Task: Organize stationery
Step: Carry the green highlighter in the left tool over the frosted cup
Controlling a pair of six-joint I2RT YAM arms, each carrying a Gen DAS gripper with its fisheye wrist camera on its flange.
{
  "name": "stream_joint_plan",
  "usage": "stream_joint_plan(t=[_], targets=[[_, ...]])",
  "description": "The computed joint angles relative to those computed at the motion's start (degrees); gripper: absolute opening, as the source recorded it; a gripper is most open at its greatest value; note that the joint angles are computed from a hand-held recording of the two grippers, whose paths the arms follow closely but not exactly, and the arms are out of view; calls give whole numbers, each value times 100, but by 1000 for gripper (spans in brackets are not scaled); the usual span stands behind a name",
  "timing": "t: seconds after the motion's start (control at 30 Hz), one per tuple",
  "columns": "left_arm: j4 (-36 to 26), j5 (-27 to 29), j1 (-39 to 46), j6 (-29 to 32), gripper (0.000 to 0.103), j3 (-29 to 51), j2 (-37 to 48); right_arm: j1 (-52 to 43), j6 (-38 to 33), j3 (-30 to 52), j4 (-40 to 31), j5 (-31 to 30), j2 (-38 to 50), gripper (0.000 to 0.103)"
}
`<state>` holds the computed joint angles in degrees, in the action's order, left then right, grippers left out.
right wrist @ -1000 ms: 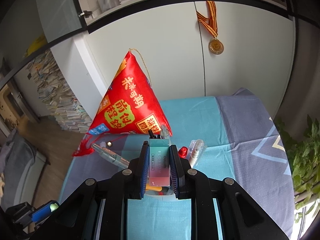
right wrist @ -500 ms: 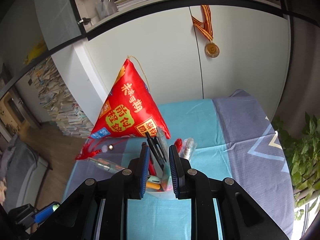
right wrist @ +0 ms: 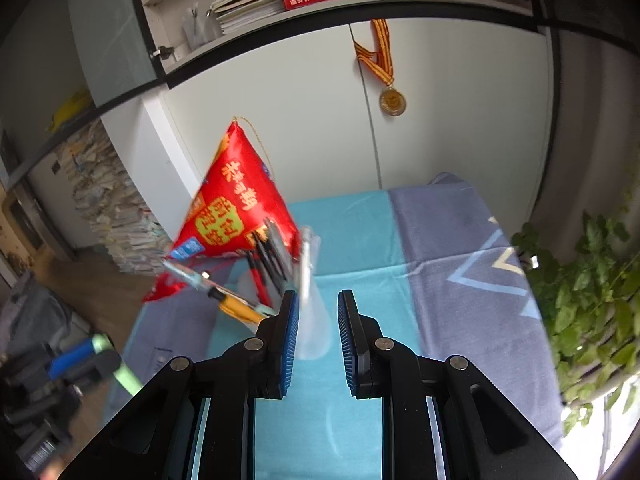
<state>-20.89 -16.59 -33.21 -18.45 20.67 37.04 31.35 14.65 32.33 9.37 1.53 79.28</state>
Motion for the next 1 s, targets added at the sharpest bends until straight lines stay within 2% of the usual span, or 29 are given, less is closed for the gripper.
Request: stream_joint_plan(t=[0.1, 0.37, 0.53, 1.0], targets=[[260, -143, -140, 64, 12, 260, 425, 71, -129, -260, -58, 277, -314, 21], [821, 54, 20, 207, 12, 933, 1569, -138, -377, -753, -261, 226, -1087, 21], [945, 521, 355, 183, 12, 1365, 2234, -236, -417, -879, -392, 132, -1410, 21], [1462, 358, 671, 282, 12, 1771, 3859, -608, -385, -1067, -433, -155, -1695, 22]])
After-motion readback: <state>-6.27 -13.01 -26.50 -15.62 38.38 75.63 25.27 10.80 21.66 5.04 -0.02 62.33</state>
